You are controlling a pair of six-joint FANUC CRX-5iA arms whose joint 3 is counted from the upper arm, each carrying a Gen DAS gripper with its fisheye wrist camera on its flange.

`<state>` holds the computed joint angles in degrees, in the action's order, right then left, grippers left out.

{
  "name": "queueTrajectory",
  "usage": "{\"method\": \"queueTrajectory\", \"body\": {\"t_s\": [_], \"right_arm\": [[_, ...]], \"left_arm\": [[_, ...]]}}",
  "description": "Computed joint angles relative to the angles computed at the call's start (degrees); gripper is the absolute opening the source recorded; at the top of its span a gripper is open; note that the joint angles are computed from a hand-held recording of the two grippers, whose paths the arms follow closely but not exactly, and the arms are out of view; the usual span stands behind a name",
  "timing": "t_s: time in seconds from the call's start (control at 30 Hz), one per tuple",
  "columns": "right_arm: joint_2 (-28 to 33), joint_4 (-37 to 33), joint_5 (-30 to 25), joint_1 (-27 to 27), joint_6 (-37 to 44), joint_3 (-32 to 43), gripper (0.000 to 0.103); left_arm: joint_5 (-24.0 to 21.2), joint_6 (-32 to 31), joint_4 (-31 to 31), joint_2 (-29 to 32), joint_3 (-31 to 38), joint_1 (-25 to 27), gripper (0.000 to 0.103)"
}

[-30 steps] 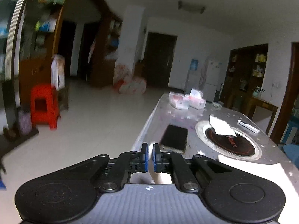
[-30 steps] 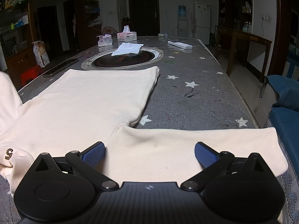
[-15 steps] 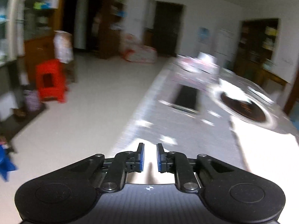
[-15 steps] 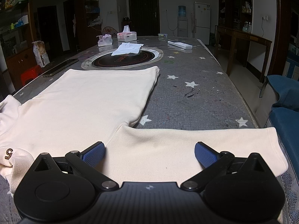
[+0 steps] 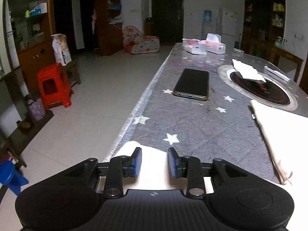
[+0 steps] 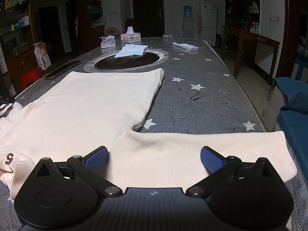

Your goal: Fold clothes

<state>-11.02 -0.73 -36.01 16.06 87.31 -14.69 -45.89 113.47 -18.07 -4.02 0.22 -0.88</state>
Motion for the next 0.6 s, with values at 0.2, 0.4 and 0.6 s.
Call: {"method": "queueTrajectory", "body": {"t_s": [0.2, 0.4, 0.6], "right_arm": [[0.05, -0.02, 0.02, -0.02, 0.03, 0.03, 0.103], [0.05, -0.02, 0.02, -0.02, 0.03, 0.03, 0.103], [0.04, -0.01, 0.02, -0.01, 0.00, 0.02, 0.103]], "left_arm": [[7.69, -12.98, 16.19, -5.64, -8.60, -0.54, 0.032], [8.55, -20.41, 21.67, -7.11, -12.93, -3.30, 0.031], [1.28, -14.50, 13.46, -7.27, -9.47, -4.57, 0.032]]}}
